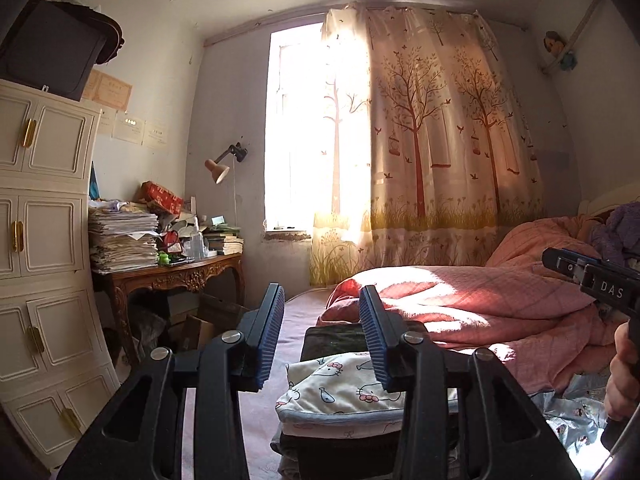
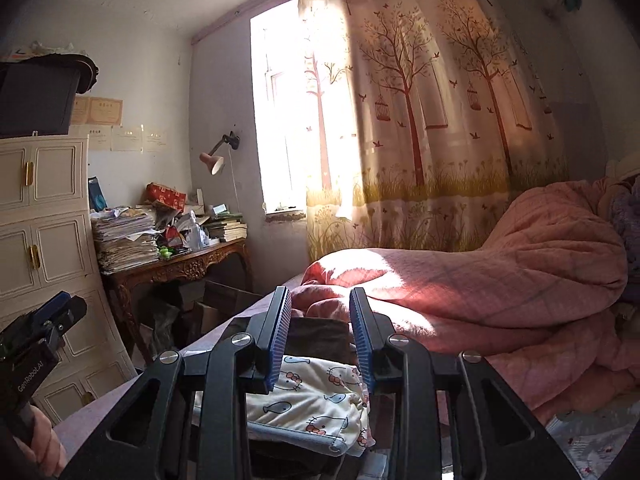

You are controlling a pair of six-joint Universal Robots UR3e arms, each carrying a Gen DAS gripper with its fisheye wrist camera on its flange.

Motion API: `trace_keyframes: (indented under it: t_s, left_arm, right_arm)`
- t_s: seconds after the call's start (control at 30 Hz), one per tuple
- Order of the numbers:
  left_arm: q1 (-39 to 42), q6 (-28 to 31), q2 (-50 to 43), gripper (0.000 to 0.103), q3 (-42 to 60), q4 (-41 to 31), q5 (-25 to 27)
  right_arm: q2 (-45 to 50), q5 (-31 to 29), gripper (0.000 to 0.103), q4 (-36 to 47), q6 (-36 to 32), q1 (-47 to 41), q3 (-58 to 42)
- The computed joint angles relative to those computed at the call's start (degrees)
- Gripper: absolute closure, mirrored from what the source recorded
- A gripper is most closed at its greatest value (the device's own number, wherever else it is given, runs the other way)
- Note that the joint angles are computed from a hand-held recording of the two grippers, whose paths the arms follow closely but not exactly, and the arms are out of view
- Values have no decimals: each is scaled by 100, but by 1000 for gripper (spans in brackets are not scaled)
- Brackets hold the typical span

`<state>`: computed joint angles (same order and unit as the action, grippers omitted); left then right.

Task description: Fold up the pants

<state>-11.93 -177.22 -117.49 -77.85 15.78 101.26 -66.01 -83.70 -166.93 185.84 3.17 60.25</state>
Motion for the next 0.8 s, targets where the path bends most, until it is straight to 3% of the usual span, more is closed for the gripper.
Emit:
trace_keyframes:
  t_s: [0.1, 0.2, 0.3, 0.37, 0.73, 0.8]
  left_arm:
    - [-108, 118, 234, 62, -1062, 1059, 124]
    - [-85, 60, 338, 60, -1862, 1655, -9]
    - [-107, 126, 157, 60, -2325, 2251, -40]
    - [-167, 222, -23, 60, -2506, 2554, 29]
    - [-101, 203, -1158, 60, -2692, 3564, 78]
    - [-105, 238, -1355, 55, -2578, 3660, 112]
  right_arm:
    - [-855, -234, 71, -1021, -294, 27, 1534]
    - [-1502, -243, 71, -2195, -124, -27, 3077]
    - [-1563, -1011, 71, -3565, -289, 317, 4101]
    - [-1625, -890, 71, -4118, -323, 326, 4650]
    - [-620, -951, 71, -5530, -310, 580, 5455]
    - [-335, -1051, 71, -5767, -304, 635, 5454]
